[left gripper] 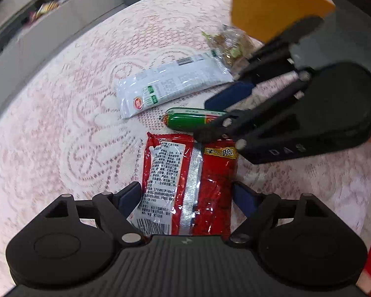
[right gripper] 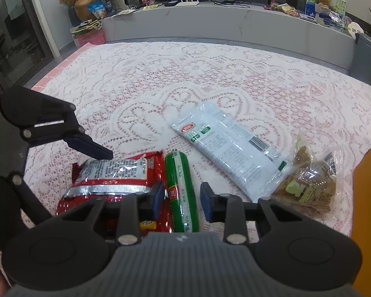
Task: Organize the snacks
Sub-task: 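Grasp the green sausage with the right tool while the left grasps the red chip bag, then carry the sausage with the right tool while the left carries the chip bag over the box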
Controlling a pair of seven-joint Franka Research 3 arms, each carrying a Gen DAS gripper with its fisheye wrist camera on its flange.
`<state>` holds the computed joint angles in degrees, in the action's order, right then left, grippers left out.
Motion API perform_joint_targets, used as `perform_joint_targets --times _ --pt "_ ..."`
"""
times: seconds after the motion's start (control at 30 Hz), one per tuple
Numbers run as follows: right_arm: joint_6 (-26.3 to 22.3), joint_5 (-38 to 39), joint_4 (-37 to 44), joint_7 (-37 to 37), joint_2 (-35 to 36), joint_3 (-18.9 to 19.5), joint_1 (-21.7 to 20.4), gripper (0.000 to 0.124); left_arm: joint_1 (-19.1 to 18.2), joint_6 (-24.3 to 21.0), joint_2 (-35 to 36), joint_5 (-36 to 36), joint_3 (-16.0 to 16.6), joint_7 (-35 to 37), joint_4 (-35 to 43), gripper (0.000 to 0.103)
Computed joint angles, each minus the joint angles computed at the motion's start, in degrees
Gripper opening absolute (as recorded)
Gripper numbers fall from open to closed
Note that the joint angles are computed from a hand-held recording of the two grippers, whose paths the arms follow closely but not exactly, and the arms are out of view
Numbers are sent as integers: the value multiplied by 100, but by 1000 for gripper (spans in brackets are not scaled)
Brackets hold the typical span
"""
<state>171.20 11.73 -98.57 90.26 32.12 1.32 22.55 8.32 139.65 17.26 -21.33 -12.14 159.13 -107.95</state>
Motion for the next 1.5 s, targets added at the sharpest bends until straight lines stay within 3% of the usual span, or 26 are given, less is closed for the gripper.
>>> perform_joint_targets --times 0.07,0.17,0.33,0.53,0.7,0.93,1.1,1.23,1.33,1.43,1.5 --pt "-34 -6 1 26 -1 -29 22 27 20 -101 64 -107 23 -278 93 98" --pt "-42 -49 3 89 -2 -88 67 24 -14 156 -59 -132 17 -414 -119 94" --pt "-51 -9 -3 174 -10 -70 43 22 -249 533 -234 223 145 -1452 -383 85" --pt "-13 28 -126 306 -129 -73 23 22 -475 1331 -569 867 268 -2823 -895 85" --pt "189 94 -467 471 -424 -107 43 22 -489 1601 -927 844 265 -3476 -1215 85" --pt "502 -215 -1231 934 -1101 -491 401 22 -752 1828 -1637 1321 410 -4690 -1707 85" --pt "573 -762 -1766 1548 -1647 -1006 806 22 -1022 1862 -2242 819 521 -4550 -2015 84" --pt "647 -678 -2274 1673 -2195 -664 407 22 -1353 1777 -2585 530 671 -4588 -2135 84" --pt "678 -135 -2706 1306 -2686 -121 -137 22 -1638 1603 -2850 -26 844 -4351 -2200 84" --pt "661 -630 -3143 1725 -3229 -127 -310 22 -1903 1418 -3075 -507 982 -4128 -2233 84" --pt "644 -536 -3406 1617 -3573 -46 -463 22 -2063 1209 -3175 -840 1064 -3993 -2200 84"
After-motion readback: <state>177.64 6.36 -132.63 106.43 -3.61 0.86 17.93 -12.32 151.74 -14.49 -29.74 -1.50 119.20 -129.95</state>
